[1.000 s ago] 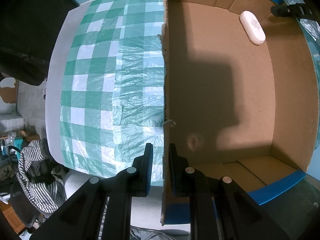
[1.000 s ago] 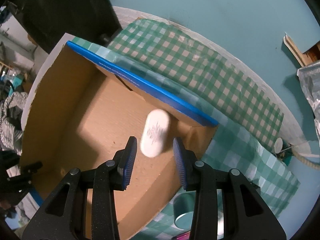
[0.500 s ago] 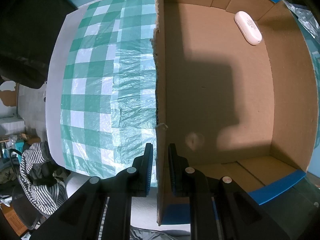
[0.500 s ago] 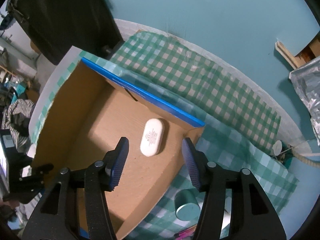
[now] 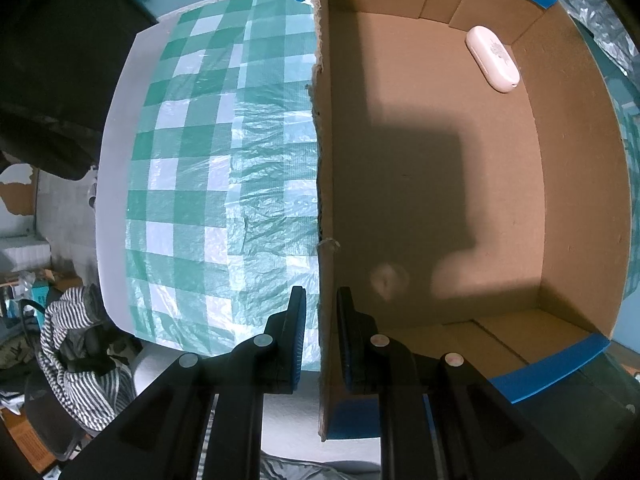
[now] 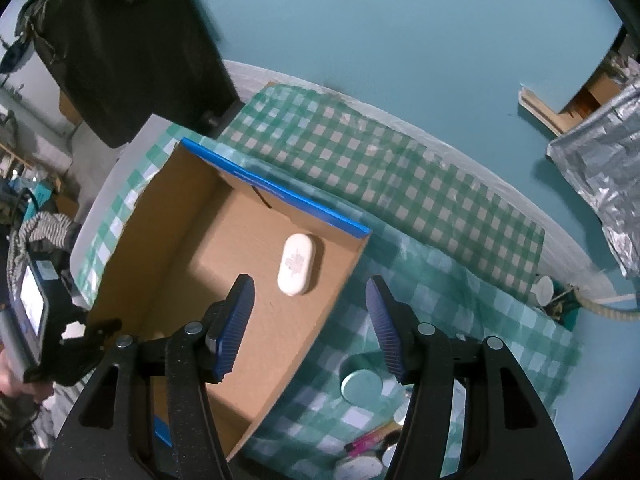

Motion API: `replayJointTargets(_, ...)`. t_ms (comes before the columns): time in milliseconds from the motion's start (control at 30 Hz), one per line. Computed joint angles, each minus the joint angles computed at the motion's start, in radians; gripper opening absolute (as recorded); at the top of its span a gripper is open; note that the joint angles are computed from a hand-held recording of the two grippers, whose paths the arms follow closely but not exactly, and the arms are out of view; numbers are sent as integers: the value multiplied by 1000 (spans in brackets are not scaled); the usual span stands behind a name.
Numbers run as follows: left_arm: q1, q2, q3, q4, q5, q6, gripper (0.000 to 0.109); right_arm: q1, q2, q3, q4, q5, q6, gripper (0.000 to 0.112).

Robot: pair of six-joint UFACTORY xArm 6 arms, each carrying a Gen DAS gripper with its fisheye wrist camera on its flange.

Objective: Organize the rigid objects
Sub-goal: 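Move the right tool back to the items and lower onto the teal tin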

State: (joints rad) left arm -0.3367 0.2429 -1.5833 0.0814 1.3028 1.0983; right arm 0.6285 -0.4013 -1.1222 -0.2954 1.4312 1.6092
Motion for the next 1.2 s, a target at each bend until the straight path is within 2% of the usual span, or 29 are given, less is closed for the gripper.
replayJointTargets(300,3,-4,6,1,-2,6,15,72,-55,40,12,54,138,60)
replayJointTargets(600,4,8,-10,1,5,6,15,128,-119,147,73,45,269,61)
replayJointTargets(867,-2,7,-6,10,0,-2,15,126,-169,307,158,-81,299,61)
replayJointTargets(1200,-6,-11,15,10,-3,-10,15,124,-196,452,196,-243,307,61)
